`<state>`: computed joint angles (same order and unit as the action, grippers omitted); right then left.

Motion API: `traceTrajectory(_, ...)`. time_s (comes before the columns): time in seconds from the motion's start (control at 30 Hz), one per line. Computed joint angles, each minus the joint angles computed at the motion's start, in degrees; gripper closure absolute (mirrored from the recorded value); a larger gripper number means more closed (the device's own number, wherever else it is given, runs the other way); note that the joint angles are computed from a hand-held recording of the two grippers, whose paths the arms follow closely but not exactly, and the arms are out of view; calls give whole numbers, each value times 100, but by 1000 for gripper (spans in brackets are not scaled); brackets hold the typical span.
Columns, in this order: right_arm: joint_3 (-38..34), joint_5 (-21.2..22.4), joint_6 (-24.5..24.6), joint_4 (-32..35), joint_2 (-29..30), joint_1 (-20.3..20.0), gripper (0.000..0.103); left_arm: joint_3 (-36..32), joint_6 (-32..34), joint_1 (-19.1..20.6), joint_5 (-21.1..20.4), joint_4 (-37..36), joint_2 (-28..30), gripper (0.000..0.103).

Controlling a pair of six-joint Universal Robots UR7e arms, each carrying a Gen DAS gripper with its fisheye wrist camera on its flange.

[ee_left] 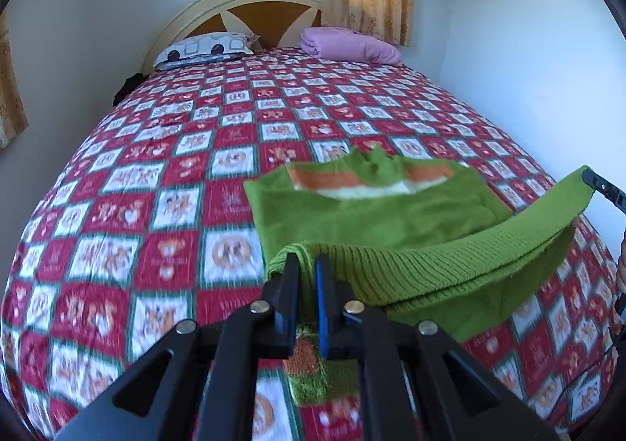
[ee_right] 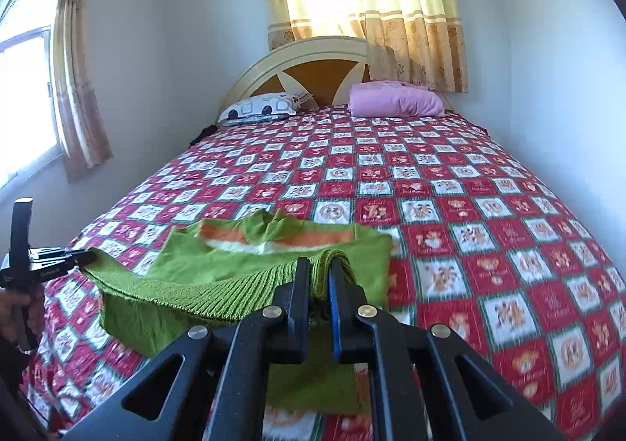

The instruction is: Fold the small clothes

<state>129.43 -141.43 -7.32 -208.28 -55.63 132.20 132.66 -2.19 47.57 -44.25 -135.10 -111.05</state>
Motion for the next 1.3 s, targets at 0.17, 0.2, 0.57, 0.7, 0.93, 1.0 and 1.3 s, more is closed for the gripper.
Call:
traceTrajectory(0.17, -513, 197, -153, 444, 154, -517, 96, -464, 470, 507, -100, -689, 1002, 94)
traceTrajectory(0.2, -585, 244, -142, 534, 180, -618, 96, -533, 538, 600, -147, -763, 1157, 94)
traceTrajectory(0.57, -1124, 818, 70, 927, 485, -1938, 69, -856, 1000, 1288, 232, -2104, 2332, 32)
traceTrajectory(0.7, -846, 1095, -107, 723, 288, -2092, 45, -608, 1603, 1212, 273, -2583, 2139, 30)
traceTrajectory(0.93, -970, 1186, -544, 1378, 393, -2146, 45, -649, 2250, 1238, 111, -2800, 2551, 29)
traceTrajectory(1.0, -1074, 1174, -530, 1618, 470, -2168, 45, -730, 2217, 1302, 142, -2873, 2784, 29)
traceTrajectory(1.3, -1410, 499, -824, 1820, 897, -2160, 95, -957, 2176, 1456, 127, -2760, 3229, 97)
